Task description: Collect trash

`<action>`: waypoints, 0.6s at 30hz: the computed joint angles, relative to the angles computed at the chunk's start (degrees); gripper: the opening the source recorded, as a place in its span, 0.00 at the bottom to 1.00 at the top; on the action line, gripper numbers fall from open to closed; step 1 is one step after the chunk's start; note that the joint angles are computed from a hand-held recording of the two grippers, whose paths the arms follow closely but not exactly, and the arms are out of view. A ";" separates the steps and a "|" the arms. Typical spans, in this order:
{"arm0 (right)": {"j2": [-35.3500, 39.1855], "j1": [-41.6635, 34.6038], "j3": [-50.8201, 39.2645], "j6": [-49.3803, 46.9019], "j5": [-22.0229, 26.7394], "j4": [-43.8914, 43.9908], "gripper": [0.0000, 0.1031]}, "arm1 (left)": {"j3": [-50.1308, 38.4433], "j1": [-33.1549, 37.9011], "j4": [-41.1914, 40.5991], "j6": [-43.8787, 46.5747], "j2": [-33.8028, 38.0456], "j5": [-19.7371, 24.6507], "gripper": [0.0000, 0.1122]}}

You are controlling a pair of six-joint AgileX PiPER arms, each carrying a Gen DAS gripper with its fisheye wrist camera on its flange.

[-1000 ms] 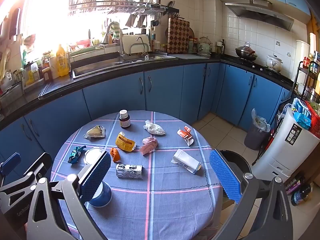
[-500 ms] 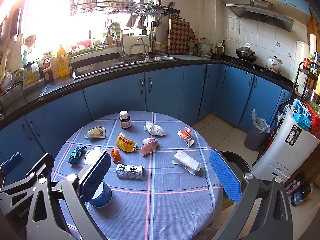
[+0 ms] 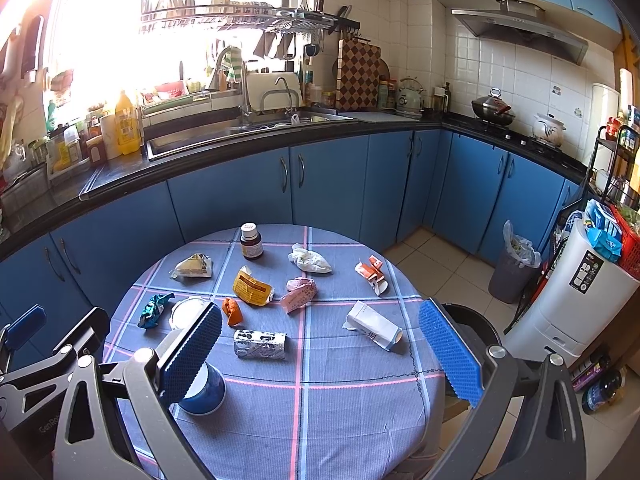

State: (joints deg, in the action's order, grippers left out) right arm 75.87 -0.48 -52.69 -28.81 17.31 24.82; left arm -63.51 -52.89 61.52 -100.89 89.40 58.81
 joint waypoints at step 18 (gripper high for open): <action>0.06 -0.13 0.21 -0.92 -0.29 0.83 0.93 | -0.04 0.30 -0.13 0.27 -0.09 -0.29 0.89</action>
